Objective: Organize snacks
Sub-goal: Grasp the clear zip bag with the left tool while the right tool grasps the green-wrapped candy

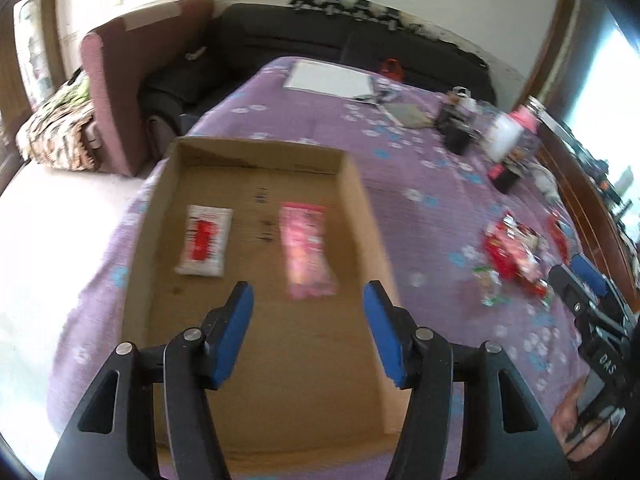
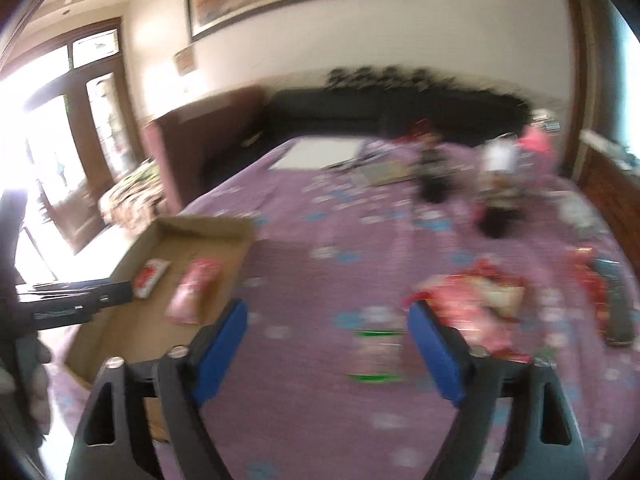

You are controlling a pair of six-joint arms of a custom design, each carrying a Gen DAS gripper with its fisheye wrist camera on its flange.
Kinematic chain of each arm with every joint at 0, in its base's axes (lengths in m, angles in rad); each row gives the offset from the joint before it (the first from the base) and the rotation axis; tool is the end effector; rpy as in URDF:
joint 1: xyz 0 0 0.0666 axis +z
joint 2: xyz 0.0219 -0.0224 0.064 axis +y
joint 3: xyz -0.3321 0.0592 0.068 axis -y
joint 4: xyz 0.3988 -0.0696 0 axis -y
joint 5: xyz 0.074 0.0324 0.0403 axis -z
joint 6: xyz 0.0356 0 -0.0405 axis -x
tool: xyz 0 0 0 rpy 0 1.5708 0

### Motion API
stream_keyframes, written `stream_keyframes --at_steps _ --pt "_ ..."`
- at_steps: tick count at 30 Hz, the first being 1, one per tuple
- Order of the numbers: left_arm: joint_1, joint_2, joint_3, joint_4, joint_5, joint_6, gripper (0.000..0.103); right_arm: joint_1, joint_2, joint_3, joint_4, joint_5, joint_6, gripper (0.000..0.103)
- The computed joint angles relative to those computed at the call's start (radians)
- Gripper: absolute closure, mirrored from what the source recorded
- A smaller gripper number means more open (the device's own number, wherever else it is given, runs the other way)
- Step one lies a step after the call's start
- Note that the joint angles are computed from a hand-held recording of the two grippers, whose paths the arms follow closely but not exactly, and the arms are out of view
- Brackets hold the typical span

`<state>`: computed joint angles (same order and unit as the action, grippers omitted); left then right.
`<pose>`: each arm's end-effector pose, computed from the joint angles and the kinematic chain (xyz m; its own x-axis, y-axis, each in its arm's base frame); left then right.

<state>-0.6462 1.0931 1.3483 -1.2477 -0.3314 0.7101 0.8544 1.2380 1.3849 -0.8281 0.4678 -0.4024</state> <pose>0.3055 -0.2164 0.4672 -0.7856 -0.1796 -0.5921 -0.1117 0.9824 -0.1497 0.3107 0.3318 0.4583 -0.5540 -0.1040 -0.8260 -0.2458 0.9684 0.0429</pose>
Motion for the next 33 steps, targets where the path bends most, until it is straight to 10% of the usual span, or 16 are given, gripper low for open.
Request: stream_keyframes --at_steps 5,18,33 --pt "-0.056 0.078 0.061 0.018 0.028 -0.009 0.047 -0.105 -0.095 -0.087 -0.063 0.013 -0.021 0.0" --pt "-0.125 0.335 0.247 0.003 0.127 -0.001 0.047 -0.382 -0.175 -0.277 0.069 -0.355 -0.177 0.004" --pt "-0.146 0.592 0.45 0.014 0.13 -0.031 0.047 -0.465 -0.225 -0.326 0.092 -0.391 -0.251 0.004"
